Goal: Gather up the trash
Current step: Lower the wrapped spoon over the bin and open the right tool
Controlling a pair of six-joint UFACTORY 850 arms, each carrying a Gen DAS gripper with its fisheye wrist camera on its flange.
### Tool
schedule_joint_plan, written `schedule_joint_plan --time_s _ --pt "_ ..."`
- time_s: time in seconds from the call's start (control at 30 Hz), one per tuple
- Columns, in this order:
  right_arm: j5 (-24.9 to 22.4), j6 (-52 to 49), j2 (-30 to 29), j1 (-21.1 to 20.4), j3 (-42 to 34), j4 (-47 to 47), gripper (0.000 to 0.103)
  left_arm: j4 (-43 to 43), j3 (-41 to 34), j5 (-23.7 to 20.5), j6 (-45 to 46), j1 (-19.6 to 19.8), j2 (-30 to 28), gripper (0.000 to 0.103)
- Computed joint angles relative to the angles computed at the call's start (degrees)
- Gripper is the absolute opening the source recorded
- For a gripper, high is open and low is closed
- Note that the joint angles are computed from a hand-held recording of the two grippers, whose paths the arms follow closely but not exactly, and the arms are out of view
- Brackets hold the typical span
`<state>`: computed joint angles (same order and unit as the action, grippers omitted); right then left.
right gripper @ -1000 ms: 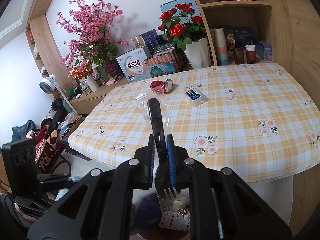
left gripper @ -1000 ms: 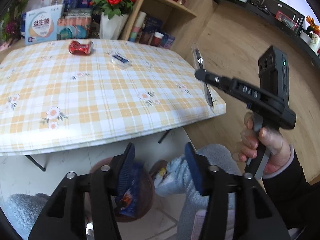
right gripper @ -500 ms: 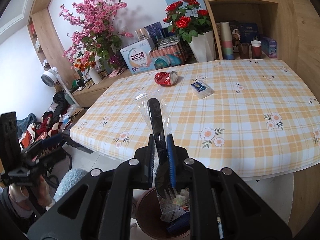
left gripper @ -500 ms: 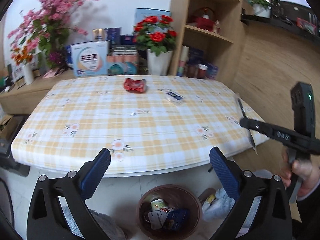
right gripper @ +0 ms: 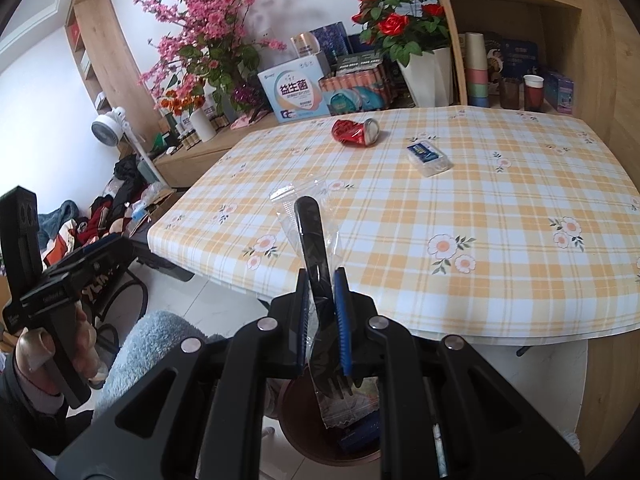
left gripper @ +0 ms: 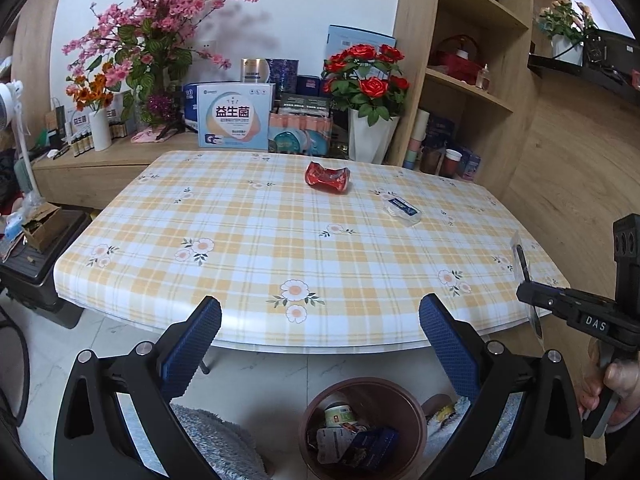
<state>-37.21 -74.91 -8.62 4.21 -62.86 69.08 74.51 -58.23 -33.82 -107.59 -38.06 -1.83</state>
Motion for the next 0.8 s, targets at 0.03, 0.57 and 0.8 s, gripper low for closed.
schedule_joint_plan --time_s 0.03,0.57,0.8 --pt "-0.08 0.33 -0.02 0.19 -0.01 -0.56 0.016 -0.16 0.07 -0.14 -0.02 0.05 0.03 0.097" --pt "-1.21 6.52 -0.97 3.61 0.46 -9.98 0.023 -1.11 2.02 0.09 -2.35 1.56 1.29 0.097" --pt "-1.38 6.82 -0.82 4.42 0.82 -11.43 0.031 -1.59 2.24 -0.14 -2.79 1.89 1.34 0.097"
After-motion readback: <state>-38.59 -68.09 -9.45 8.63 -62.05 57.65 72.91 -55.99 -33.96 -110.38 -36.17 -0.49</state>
